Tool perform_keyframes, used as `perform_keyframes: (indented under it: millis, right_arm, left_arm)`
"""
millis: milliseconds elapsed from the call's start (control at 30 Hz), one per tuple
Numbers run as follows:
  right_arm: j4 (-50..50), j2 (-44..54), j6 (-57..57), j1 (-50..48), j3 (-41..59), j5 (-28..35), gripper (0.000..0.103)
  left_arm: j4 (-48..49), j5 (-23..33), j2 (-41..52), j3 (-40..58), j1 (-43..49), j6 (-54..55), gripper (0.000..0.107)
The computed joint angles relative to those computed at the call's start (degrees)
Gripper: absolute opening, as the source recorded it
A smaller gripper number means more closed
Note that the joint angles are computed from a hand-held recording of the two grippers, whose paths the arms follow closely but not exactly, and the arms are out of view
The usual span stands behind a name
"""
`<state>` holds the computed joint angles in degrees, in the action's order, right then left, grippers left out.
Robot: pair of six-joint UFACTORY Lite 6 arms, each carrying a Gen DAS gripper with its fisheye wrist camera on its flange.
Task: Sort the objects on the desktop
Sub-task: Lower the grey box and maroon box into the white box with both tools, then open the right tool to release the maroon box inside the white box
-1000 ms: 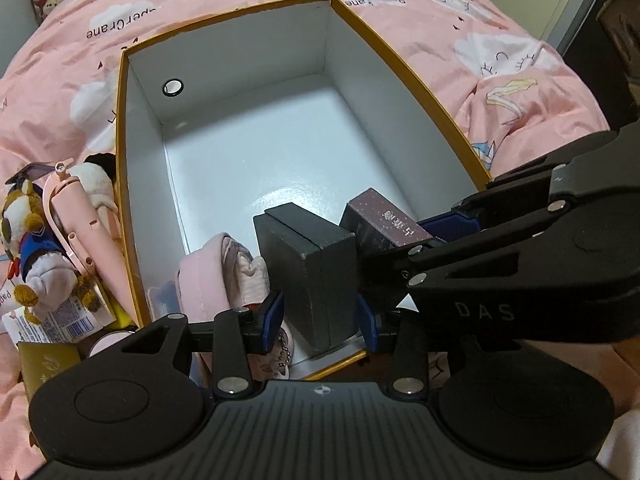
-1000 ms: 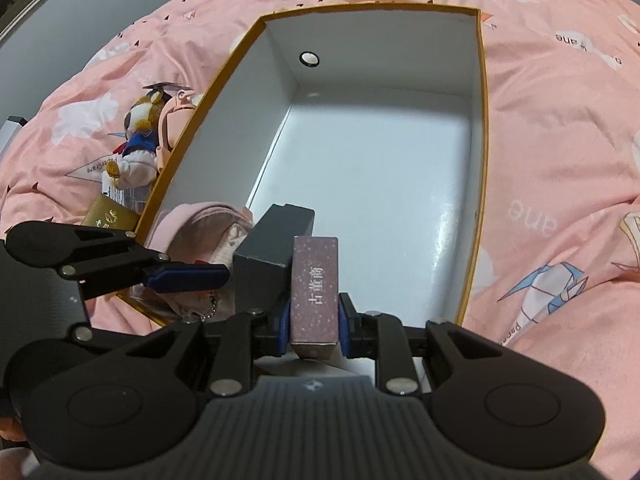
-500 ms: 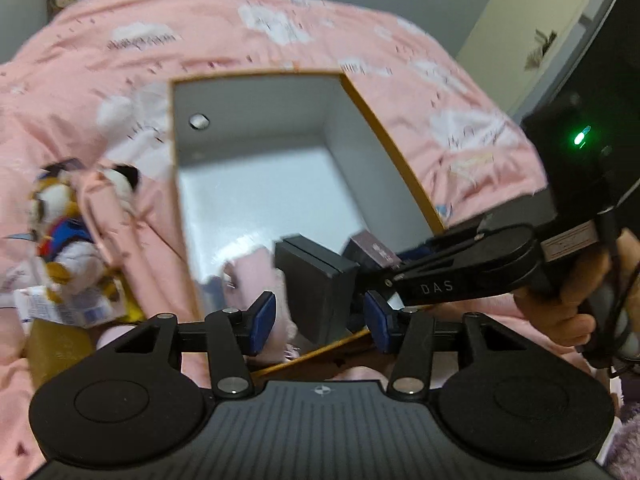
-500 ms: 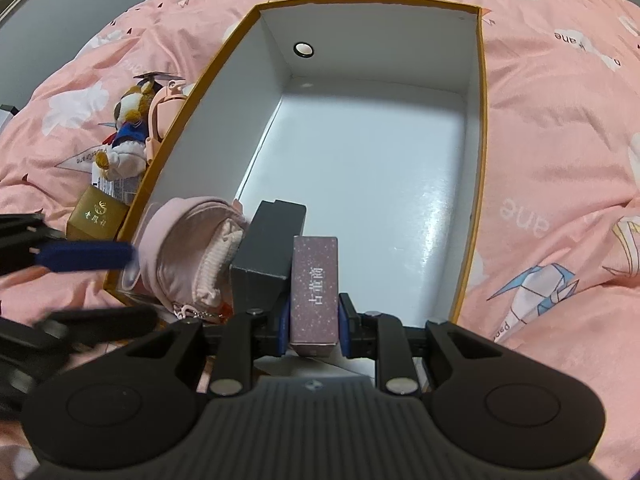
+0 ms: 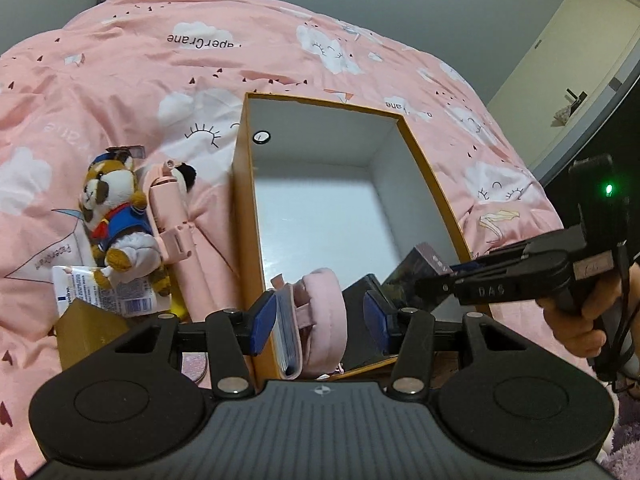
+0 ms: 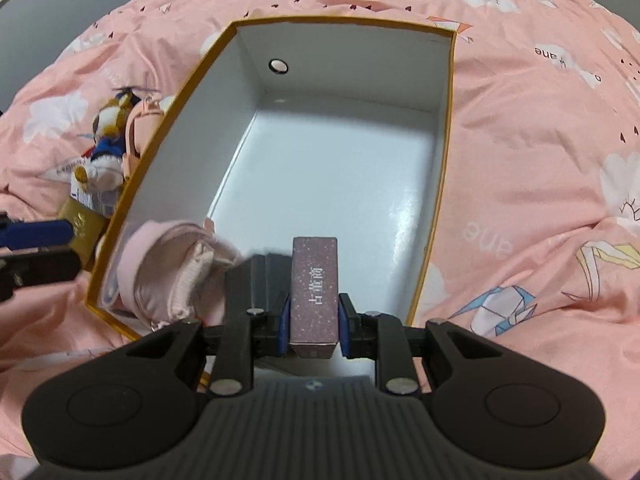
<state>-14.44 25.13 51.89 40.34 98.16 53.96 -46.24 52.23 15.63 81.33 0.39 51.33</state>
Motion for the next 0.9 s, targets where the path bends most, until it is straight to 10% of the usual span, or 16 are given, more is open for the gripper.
perform_keyframes:
  millis: [900]
  right_arm:
    - [9.7, 0.6, 7.9, 2.1, -4.5, -10.8, 0.037]
  left_arm:
    - [4.5, -1.7, 4.0, 2.8, 0.2, -7.3, 0.055]
